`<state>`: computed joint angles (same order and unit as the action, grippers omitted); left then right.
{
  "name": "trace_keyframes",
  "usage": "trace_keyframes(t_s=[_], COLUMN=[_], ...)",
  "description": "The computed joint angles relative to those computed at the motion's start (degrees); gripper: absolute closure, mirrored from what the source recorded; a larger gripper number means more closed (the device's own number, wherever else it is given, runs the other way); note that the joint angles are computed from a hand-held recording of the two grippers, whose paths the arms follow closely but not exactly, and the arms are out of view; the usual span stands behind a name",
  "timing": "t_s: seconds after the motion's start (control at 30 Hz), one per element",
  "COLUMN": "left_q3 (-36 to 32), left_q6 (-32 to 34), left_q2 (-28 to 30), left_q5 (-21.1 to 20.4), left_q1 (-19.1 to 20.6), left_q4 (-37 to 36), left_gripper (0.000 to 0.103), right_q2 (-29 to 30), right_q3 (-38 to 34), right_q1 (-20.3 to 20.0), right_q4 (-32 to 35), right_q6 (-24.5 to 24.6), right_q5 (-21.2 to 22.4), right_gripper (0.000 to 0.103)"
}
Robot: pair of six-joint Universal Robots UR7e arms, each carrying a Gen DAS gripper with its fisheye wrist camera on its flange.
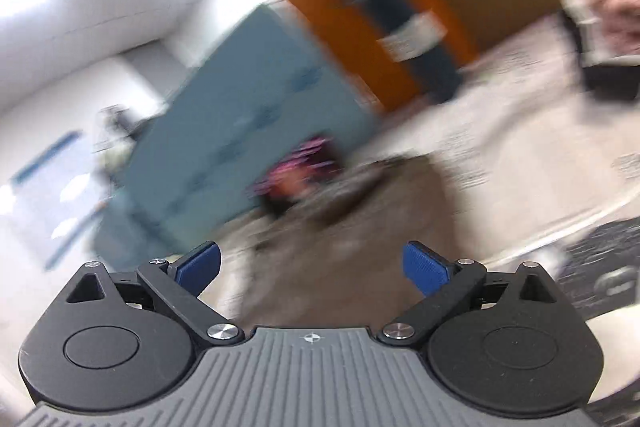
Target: Fold clothes
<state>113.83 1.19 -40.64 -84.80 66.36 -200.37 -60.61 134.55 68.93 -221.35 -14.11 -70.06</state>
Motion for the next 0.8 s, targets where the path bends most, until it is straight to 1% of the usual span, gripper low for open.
trace_keyframes(t_s=[0.07,0.17,0.2,0.27,0.3,0.33,0.37,0.47,0.5,0.53,0.6,0.63,0.67,0.7,0.73,0.77,0.8], left_q3=[-0.6,-1.3,-1.7,-2.7,-3.6,-4.6,-5.5,-8.3,-8.5,-8.3,-7.4,-7.0,-6.5,-5.9,-5.4,-5.1,-5.2], left_q6=[-1.8,-3.2,-2.9,-2.3,-2.2,-2.0,-1.9,-1.4,-0.5,0.4,3.0,4.1,5.3,6.7,7.8,7.8,7.1], left_q2=[0.1,0.3,0.5,0.9,1.3,1.7,2.2,3.9,4.4,4.8,5.3,5.5,5.9,6.1,6.3,6.3,6.2], left_q5=[-2.4,-5.8,-6.7,-8.5,-9.3,-10.2,-11.2,-16.5,-17.3,-17.9,-17.5,-16.9,-15.7,-13.9,-12.0,-10.5,-10.0], left_q1=[0.9,2.1,2.2,2.4,2.4,2.4,2.5,3.1,3.1,3.0,2.5,2.3,1.9,1.4,0.8,0.5,0.6], left_q4=[1.0,1.9,2.7,4.5,5.9,7.3,8.7,11.9,11.9,11.2,9.2,7.9,6.4,5.0,3.8,3.2,3.1], left_gripper=[0.000,0.000,0.000,0.000,0.000,0.000,0.000,0.000,0.000,0.000,0.000,0.001,0.006,0.010,0.025,0.043,0.050], right_q2=[-0.7,-2.6,-3.1,-3.4,-3.4,-3.4,-3.3,-2.2,-1.7,-1.2,-0.8,-0.7,-0.5,-0.4,0.1,0.6,1.4], right_q3=[-1.1,-3.7,-4.6,-6.2,-6.4,-6.6,-6.8,-6.7,-6.8,-6.8,-6.5,-6.4,-6.2,-5.8,-5.5,-5.2,-5.2], right_q1=[-0.8,-1.8,-1.9,-1.9,-1.8,-1.4,-1.0,-0.6,-0.5,-0.8,-1.4,-1.7,-1.8,-2.1,-1.9,-1.7,-1.2], right_q4=[2.0,12.5,16.5,21.2,21.6,22.2,22.6,20.4,19.7,18.8,17.5,17.0,16.3,15.5,13.7,11.8,9.5], right_q6=[1.4,2.8,2.6,1.3,-0.2,-0.7,-1.2,-2.7,-2.9,-2.9,-3.0,-3.0,-3.1,-3.1,-3.3,-3.7,-4.3], right_q5=[-2.2,-2.2,-1.5,-1.0,-1.2,-1.4,-1.7,-2.1,-2.1,-0.9,0.5,0.9,1.5,2.2,1.6,0.7,-1.0], right_gripper=[0.005,0.005,0.005,0.004,0.003,0.001,0.000,0.000,0.000,0.000,0.001,0.006,0.011,0.019,0.029,0.034,0.045])
